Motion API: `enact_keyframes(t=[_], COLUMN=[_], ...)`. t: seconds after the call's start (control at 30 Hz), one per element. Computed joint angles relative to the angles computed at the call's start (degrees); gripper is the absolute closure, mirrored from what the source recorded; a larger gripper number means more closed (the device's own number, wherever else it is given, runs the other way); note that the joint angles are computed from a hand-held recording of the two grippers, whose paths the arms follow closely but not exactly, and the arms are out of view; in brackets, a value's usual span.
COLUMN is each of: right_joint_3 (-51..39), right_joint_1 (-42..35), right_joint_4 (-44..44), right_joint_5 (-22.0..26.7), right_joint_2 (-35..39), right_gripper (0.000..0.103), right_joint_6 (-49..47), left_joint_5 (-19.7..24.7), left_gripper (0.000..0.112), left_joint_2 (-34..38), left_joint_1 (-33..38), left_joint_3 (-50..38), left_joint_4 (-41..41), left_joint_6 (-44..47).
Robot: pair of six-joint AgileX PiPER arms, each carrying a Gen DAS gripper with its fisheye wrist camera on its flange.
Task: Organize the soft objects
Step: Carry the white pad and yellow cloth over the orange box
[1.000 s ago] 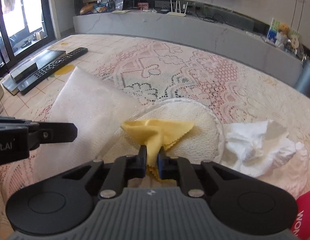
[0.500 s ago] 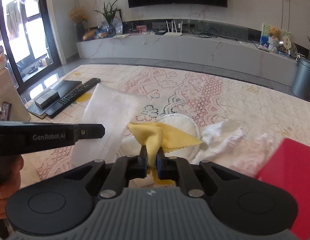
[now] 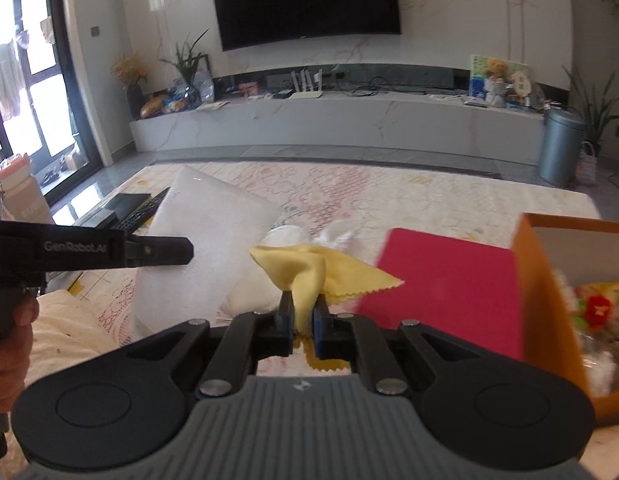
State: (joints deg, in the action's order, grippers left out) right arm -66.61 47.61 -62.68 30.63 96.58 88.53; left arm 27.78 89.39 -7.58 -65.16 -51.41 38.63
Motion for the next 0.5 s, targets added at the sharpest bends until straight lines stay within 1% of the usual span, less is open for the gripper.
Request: enact_keyframes(t=[0.1, 0.2, 0.3, 0.4, 0.5], right_joint_3=[5.8, 10.5, 14.08, 16.68, 18.23], right_joint_1=[0.39, 0.23, -0.74, -2.1, -4.96], right_joint_4=[-3.02, -3.62, -1.92, 0.44, 2.62], right_joint_5=[3.16, 6.41, 9.75, 13.0, 15.32], right_joint_2=[-6.35, -12.56, -18.74, -24.44, -28.88], right_gripper=[0.096, 0.096, 0.096, 0.096, 0.096], right_joint_6=[3.12, 3.69, 1.53, -2.29, -5.86], left_joint_5=[0.81, -0.03, 0.35, -0.64, -0.57], left_gripper=[0.111, 0.111, 0.111, 0.111, 0.111], left_joint_2=[-1.29, -2.0, -1.06, 0.67, 3.53], left_joint_1=[-3.25, -7.7, -11.34, -15.61, -19.03], left_joint_3=[-0.75, -1.93, -4.49, -7.21, -11.01], left_joint_4=[0.16, 2.38, 3.6, 6.14, 7.51], left_joint_6=[-0.97, -3.43, -5.59, -8.02, -9.78])
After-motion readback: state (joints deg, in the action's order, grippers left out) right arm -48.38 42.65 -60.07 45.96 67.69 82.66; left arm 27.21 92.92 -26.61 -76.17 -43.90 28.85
